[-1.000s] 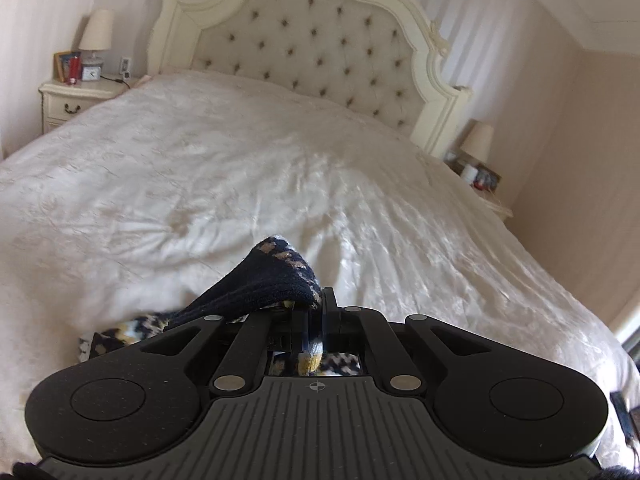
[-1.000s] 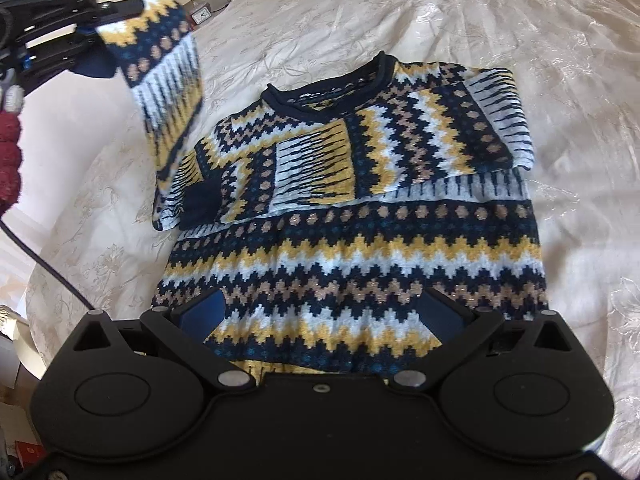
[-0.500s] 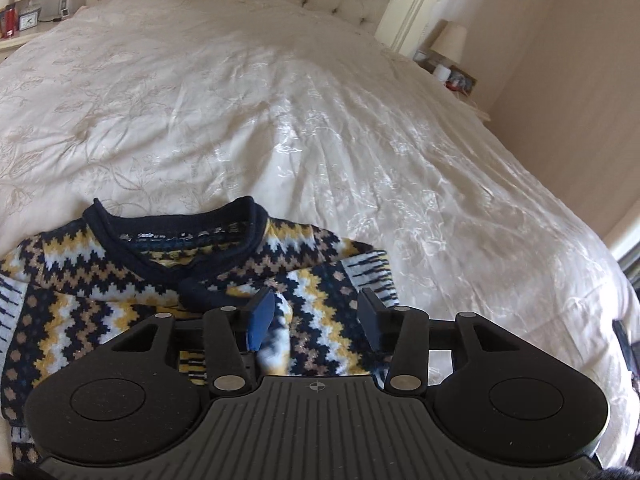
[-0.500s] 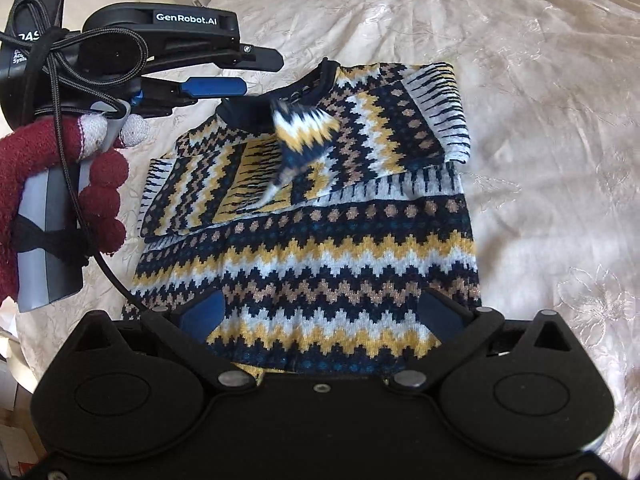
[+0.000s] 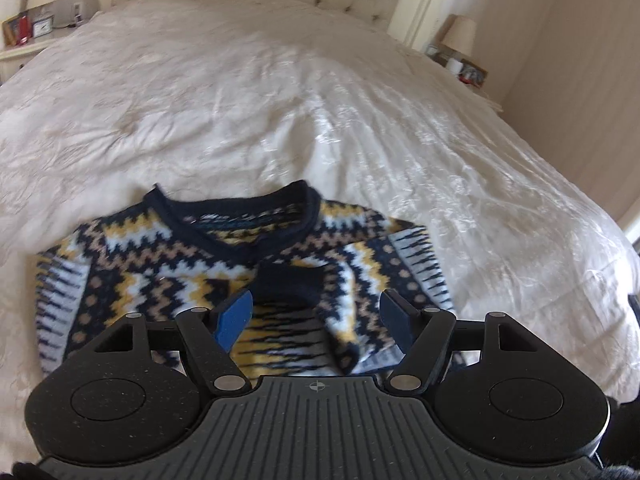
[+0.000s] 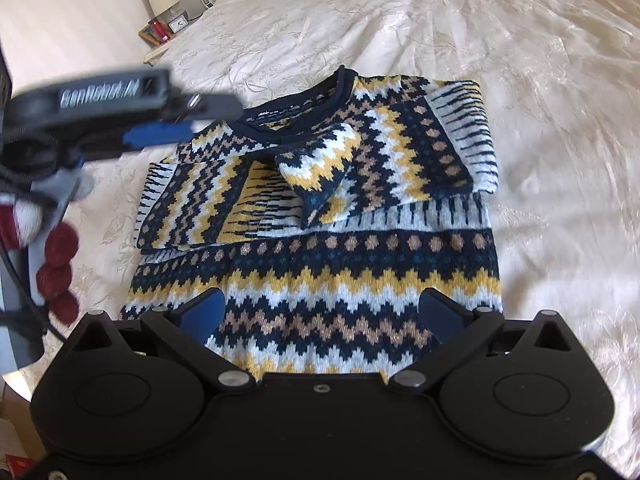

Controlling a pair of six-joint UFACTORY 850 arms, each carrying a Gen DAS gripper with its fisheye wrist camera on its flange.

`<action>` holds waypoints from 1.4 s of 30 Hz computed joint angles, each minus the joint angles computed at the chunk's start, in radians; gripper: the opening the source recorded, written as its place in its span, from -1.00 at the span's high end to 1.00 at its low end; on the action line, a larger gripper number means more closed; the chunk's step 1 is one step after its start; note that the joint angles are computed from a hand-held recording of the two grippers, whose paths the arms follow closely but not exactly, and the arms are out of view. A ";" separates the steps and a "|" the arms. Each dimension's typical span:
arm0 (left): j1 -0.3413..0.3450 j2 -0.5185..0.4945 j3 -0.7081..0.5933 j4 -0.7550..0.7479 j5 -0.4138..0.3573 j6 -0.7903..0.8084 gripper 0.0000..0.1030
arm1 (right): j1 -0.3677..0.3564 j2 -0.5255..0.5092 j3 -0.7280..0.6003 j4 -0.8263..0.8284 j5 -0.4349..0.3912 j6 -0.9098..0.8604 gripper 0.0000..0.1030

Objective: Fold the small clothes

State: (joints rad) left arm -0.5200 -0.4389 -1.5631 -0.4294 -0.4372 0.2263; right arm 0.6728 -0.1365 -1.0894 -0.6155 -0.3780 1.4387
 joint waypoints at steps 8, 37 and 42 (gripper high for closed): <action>0.087 0.009 0.051 0.332 -0.068 -0.382 -0.34 | -0.018 -0.078 -0.099 0.045 -0.028 -0.118 -0.99; 0.149 -0.100 0.018 0.407 -0.168 -0.526 -0.62 | -0.158 -0.301 -0.349 0.115 -0.205 -0.378 -0.99; 0.147 -0.102 0.015 0.416 -0.167 -0.539 -0.63 | -0.186 -0.209 -0.227 0.078 -0.208 -0.240 -0.99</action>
